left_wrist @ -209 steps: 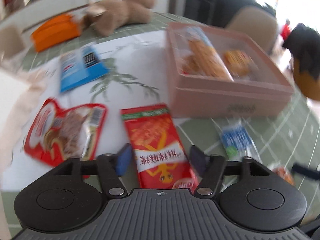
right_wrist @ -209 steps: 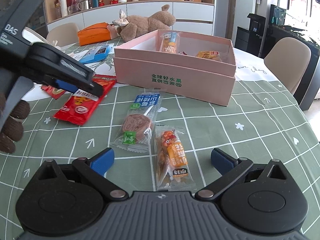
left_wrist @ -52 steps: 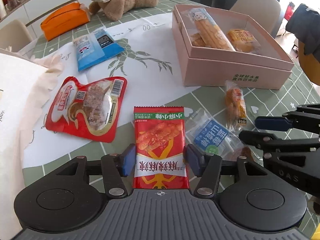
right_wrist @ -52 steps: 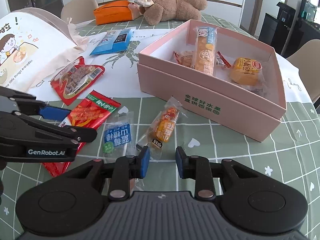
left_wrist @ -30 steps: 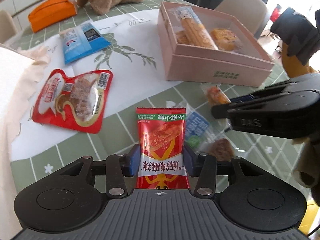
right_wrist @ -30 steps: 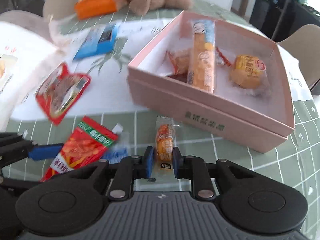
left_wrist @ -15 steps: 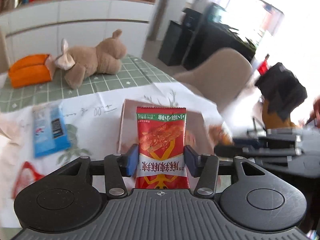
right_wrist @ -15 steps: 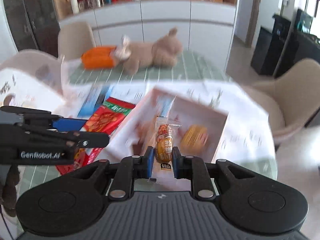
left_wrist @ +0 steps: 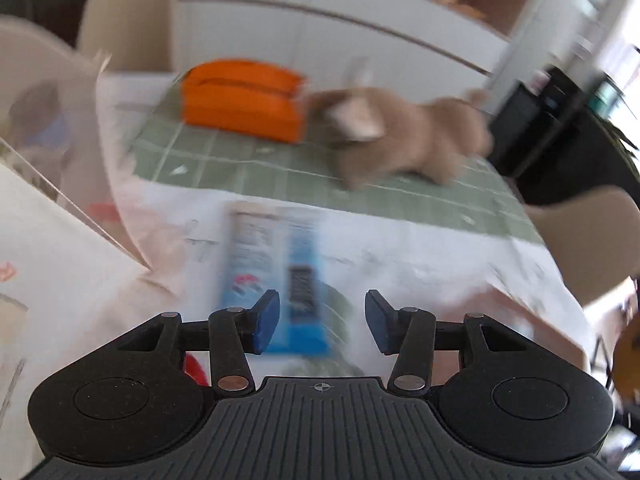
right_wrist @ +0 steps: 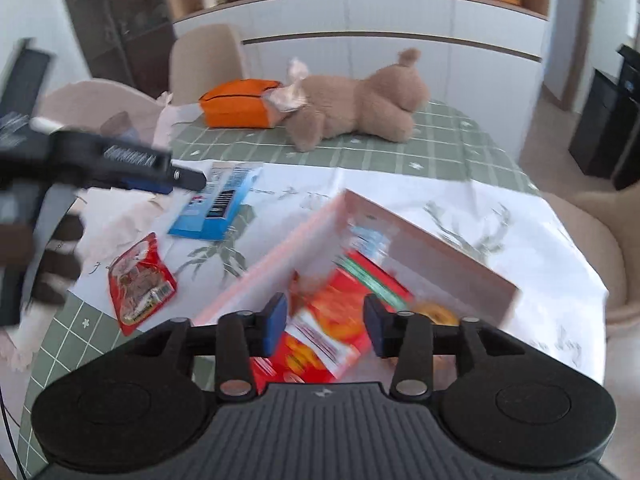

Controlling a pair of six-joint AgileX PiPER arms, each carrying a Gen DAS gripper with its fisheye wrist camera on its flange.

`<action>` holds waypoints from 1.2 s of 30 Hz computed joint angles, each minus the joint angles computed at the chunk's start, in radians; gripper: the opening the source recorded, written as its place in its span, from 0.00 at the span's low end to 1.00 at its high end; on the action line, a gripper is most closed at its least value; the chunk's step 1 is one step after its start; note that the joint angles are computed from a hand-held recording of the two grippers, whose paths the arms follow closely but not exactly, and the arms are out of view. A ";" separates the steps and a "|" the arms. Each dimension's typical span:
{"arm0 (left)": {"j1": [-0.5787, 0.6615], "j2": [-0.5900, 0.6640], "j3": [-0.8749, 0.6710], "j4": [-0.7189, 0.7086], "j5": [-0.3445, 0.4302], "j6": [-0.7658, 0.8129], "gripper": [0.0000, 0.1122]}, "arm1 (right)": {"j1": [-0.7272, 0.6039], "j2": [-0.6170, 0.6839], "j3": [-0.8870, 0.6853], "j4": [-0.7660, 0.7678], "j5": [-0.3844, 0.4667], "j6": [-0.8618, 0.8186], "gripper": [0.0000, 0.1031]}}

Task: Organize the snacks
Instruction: 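Drop the orange snack into the pink box with the right gripper while the left drops the red bag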

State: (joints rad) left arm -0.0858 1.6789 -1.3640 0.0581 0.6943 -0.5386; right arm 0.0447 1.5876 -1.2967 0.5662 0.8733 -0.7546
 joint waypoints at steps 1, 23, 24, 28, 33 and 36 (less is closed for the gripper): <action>0.032 0.050 -0.030 -0.046 -0.010 0.041 0.46 | 0.027 0.016 -0.016 -0.010 -0.007 0.021 0.45; 0.168 -0.209 0.423 -0.373 -0.156 0.517 0.42 | 0.392 0.401 -0.445 -0.237 -0.029 0.513 0.58; 0.180 -0.244 0.450 -0.331 -0.159 0.469 0.42 | 0.410 0.430 -0.476 -0.263 -0.031 0.560 0.58; 0.250 -0.316 0.516 -0.281 -0.108 0.448 0.42 | 0.480 0.603 -0.688 -0.409 0.010 0.764 0.59; 0.389 -0.396 0.620 -0.430 -0.075 0.646 0.42 | 0.532 0.796 -0.955 -0.475 0.150 0.828 0.85; 0.435 -0.406 0.649 -0.514 -0.051 0.741 0.42 | 0.589 0.843 -1.029 -0.602 0.187 0.888 0.81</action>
